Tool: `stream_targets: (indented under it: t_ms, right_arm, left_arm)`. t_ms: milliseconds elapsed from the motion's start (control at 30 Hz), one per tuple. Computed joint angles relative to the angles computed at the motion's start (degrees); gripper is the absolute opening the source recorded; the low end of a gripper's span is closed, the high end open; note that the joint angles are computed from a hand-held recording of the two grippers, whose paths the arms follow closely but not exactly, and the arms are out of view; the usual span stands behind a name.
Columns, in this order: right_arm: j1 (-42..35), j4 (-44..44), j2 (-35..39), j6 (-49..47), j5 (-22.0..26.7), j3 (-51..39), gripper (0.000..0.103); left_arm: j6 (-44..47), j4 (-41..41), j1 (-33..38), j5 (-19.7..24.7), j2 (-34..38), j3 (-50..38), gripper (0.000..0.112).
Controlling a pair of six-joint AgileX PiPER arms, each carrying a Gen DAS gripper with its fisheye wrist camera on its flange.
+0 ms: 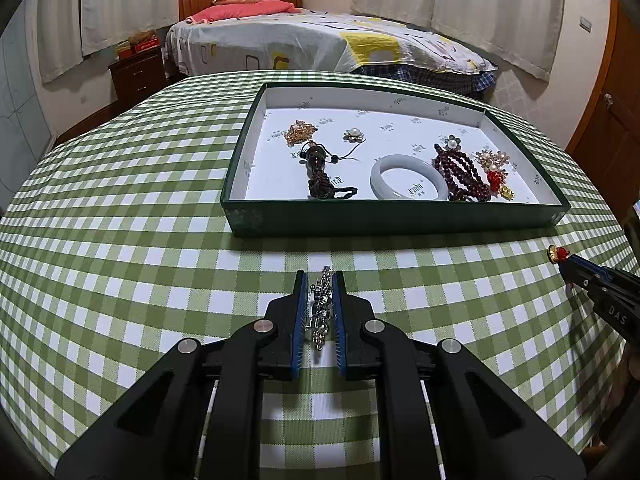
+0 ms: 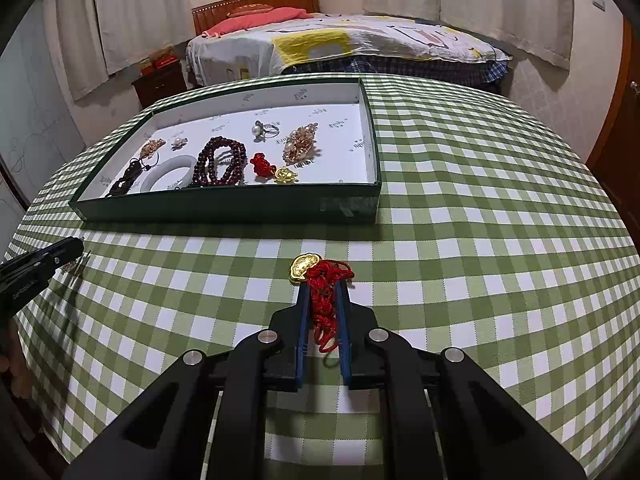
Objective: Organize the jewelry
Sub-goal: 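Carry the brooch and charm into the tray and open both tools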
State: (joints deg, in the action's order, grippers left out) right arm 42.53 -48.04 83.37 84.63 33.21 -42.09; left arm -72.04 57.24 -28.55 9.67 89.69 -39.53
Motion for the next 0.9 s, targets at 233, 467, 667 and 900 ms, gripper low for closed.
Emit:
stream_targets:
  t_ms: [233,467,667,900]
  right_arm:
    - [1.06,-0.53,-0.84,0.27,0.9,-0.65,0.013]
    - [1.74,-0.81,-1.95,0.05,1.65,-1.58,0.013]
    - [2.77,-1.41,-3.12,0.08,2.75,-2.59,0.012]
    - [2.94,-1.76,-4.18,-0.19,2.63,-4.24,0.012]
  left_arm:
    - [0.57,-0.38,0.1,0.07,-0.71,0.13,0.013]
    - [3.38,-3.09,0.0,0.43,-2.02,0.17,0.013]
    - [6.19,-5.87,-0.34,0.93,-3.47,-0.01,0.013]
    - [15.74,-15.29,-0.48,1.39,-4.66,-1.82,0.013]
